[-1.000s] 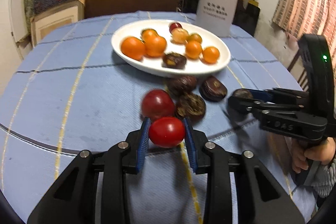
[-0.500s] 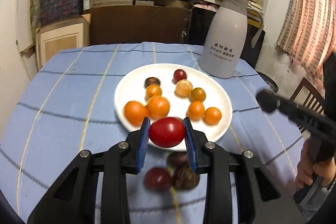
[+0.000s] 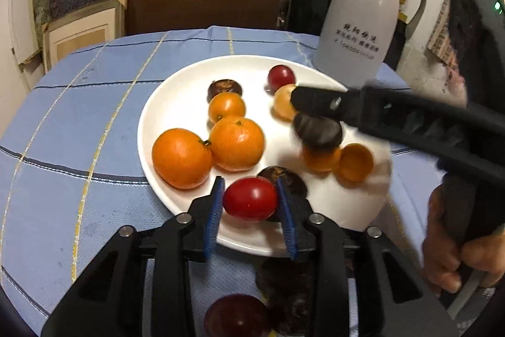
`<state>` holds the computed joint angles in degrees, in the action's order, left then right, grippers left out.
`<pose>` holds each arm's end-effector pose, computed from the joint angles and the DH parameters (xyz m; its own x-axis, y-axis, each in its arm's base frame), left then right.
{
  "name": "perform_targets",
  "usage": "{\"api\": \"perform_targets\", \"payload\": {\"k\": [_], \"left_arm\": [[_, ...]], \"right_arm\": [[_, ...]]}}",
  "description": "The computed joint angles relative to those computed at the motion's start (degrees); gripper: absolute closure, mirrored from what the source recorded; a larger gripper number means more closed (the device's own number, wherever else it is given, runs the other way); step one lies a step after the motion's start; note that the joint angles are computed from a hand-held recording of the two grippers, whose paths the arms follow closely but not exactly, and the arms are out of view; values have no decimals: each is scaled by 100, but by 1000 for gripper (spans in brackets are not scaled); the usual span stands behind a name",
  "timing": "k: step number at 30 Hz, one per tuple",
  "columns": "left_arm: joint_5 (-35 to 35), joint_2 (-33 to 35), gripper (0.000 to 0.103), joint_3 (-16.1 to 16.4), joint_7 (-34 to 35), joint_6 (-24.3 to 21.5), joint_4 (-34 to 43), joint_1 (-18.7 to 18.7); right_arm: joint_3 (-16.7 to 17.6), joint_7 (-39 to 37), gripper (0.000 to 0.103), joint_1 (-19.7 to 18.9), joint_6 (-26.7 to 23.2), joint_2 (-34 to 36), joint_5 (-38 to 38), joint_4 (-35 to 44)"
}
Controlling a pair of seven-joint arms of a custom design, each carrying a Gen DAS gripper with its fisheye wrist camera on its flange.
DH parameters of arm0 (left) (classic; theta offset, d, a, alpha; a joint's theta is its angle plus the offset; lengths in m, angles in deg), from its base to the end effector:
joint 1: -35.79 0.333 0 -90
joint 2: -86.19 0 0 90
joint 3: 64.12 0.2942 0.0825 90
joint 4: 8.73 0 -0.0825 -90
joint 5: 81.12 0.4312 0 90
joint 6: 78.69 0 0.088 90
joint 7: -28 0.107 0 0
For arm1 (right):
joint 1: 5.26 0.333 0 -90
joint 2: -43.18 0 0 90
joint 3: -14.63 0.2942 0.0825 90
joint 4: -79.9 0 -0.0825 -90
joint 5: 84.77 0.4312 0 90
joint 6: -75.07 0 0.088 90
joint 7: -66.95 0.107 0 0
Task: Organize fruits
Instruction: 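Carry the water chestnut and tomato over the plate and open both tools, then move both open tools back toward the remaining fruits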
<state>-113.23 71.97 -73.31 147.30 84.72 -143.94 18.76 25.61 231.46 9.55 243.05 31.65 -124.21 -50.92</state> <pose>0.5077 -0.2207 0.4598 -0.5108 -0.8550 0.0902 -0.6431 0.3103 -0.7001 0.4946 0.2878 0.4779 -0.0519 -0.9330 -0.3562 -0.6434 0.3040 -0.7026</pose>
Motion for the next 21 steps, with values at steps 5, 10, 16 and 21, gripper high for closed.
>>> {"api": "perform_targets", "payload": {"k": [5,10,16,21], "left_arm": [[397,-205,25,-192,-274,652,-345,133],[984,-649,10,-478,-1192,938,-868,548],[1652,-1478,5,-634,-2038,1149,-1661,849],[1510,-2299,5,-231,-2201,1439,-2370,417]], "right_arm": [[96,391,39,-189,199,-207,-192,-180],[253,553,36,-222,-251,-819,-159,-591],[778,1335,26,-317,-765,-2103,-390,-1721],[746,1301,25,95,-1139,-2740,7,-2454]]}}
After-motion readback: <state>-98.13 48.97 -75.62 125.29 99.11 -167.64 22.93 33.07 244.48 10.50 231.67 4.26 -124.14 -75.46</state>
